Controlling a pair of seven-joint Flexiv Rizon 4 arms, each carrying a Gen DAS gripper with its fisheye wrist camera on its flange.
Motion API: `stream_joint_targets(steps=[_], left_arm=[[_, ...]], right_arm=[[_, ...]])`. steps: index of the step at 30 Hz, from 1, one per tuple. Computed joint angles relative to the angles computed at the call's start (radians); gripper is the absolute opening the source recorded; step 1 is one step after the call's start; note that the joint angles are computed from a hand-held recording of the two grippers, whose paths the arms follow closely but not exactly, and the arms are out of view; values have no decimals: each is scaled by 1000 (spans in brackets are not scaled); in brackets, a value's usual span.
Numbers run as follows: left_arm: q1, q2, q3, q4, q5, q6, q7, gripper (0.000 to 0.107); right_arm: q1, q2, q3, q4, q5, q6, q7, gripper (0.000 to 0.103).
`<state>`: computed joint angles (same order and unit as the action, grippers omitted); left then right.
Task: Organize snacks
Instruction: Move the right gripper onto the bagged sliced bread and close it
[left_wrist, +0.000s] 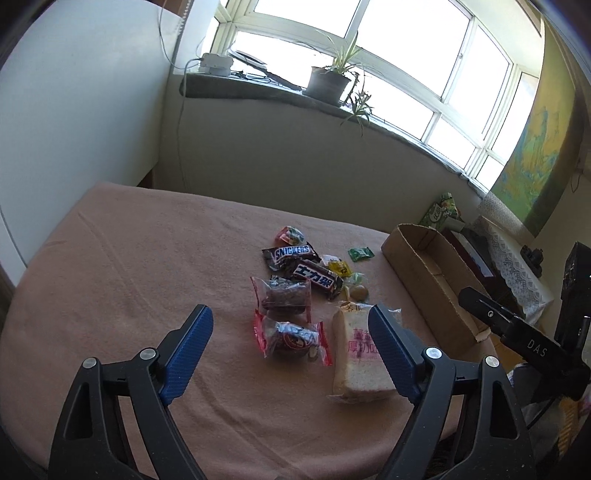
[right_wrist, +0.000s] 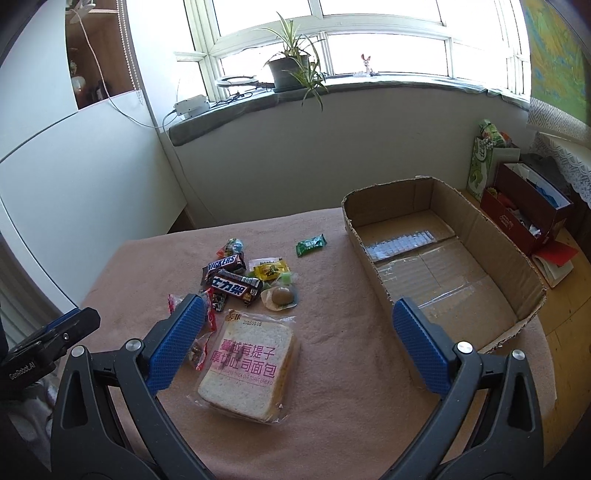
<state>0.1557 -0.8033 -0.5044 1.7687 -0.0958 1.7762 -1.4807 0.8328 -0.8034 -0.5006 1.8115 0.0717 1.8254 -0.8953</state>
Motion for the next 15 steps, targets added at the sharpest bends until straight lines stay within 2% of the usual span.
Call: stream_joint_targets(steps=[2,7,10,14,15], left_arm=[[57,-31,-80,1,11,-35,16,75],[112,-81,-177,3,-6,-109,76,65],[149,-112,-243,9,-33,-154,121,57],[183,-159,-316,9,-78,-208,185,41],[183,-164,-323,8,-90,-221,200,40]], right_arm=[[-57,9,73,-5,-25,-9,-8,99],[-240,18,300,-33,-115,-35,-29,92],[-365,5,452,-63,-170,-62,-30,84],[-461,-16,563,-87,-217,-95,-25,68],[-476,-20,580,-89,-227,-97,-27,67]])
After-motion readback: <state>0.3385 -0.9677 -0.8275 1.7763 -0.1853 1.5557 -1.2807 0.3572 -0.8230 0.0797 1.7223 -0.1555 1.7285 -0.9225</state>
